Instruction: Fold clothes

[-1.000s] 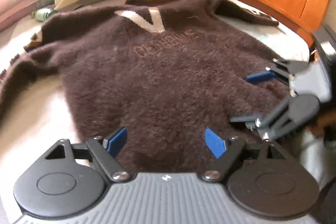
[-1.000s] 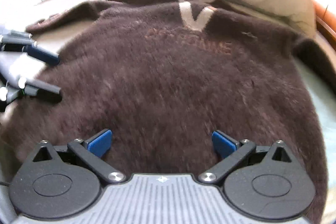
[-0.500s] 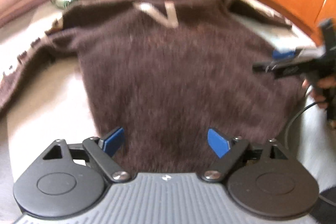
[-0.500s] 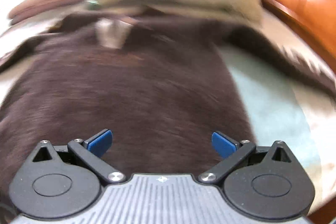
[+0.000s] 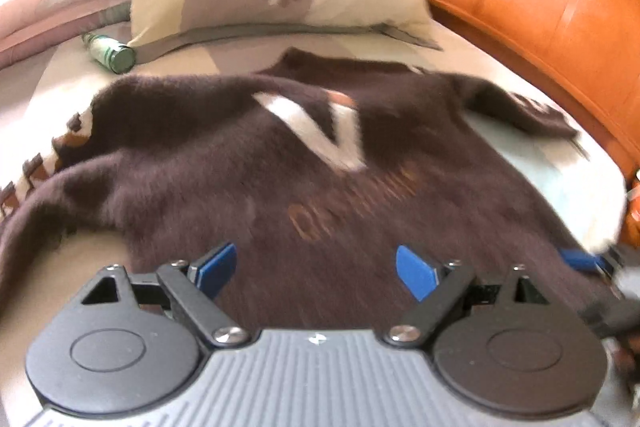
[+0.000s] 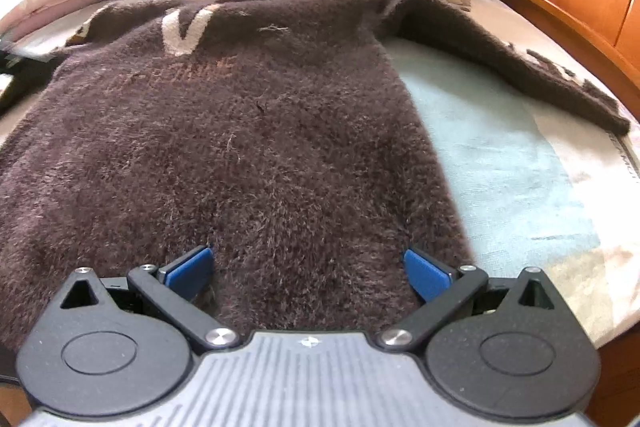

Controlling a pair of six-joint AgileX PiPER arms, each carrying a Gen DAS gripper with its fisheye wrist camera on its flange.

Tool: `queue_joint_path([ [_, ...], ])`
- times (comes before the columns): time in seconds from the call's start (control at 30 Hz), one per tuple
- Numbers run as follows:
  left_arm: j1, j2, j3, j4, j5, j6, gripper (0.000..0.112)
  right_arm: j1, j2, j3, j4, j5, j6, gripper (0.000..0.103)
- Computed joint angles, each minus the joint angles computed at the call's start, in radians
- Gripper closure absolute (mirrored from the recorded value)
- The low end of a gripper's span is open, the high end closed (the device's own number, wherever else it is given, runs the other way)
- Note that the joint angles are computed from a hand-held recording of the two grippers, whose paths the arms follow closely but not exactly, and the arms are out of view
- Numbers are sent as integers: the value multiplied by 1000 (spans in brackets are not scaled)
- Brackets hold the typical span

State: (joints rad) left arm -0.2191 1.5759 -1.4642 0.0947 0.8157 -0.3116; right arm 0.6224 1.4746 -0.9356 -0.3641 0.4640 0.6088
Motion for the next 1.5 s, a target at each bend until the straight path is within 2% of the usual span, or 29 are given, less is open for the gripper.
queue_joint_path([
  [0.13, 87, 121, -20, 6, -91, 20, 25, 27, 6, 6, -100, 1, 136, 0],
  [0.2, 139, 144, 21, -14, -128, -6, 25, 39, 3, 13, -139, 4, 181, 0],
  [0.27, 186, 55, 189, -124, -288, 84, 25, 47, 0, 19, -167, 6, 210, 0],
  [0.33, 193, -25, 315, -158, -361, 160, 25, 46, 0, 20, -170, 3, 215, 0],
  [0.37, 178, -52, 344, -115, -364, 147, 25, 47, 3, 17, -173, 3, 218, 0],
  [0.47, 148, -62, 296, -73, -274, 152, 22, 55, 22, -8, -180, 28, 235, 0],
  [0.57, 173, -29, 238, -223, -308, 283, 20, 64, 36, -25, -195, 44, 259, 0],
  [0.67, 191, 46, 170, -272, -311, 318, 18, 86, 44, -26, -255, 60, 341, 0],
  [0.83, 192, -7, 304, -347, -382, 332, 15, 98, 59, -55, -246, 102, 352, 0],
  [0.9, 183, -39, 310, -306, -330, 326, 15, 98, 65, -65, -238, 109, 347, 0],
  [0.97, 193, -53, 265, -293, -250, 363, 15, 99, 71, -74, -237, 119, 348, 0],
  [1.07, 269, -38, 169, -377, -269, 481, 15, 109, 78, -85, -247, 138, 370, 0],
  [1.17, 344, 72, -5, -303, -243, 363, 15, 120, 80, -86, -267, 150, 403, 0],
  [1.23, 420, 159, -98, -395, -160, 376, 15, 125, 79, -83, -281, 152, 422, 0],
  [1.3, 497, 186, -69, -551, -100, 457, 15, 126, 76, -79, -287, 150, 428, 0],
  [1.43, 567, 50, 196, -798, -159, 718, 15, 119, 67, -60, -300, 122, 429, 0],
  [1.5, 594, -11, 278, -864, -156, 795, 15, 117, 65, -55, -307, 112, 430, 0],
])
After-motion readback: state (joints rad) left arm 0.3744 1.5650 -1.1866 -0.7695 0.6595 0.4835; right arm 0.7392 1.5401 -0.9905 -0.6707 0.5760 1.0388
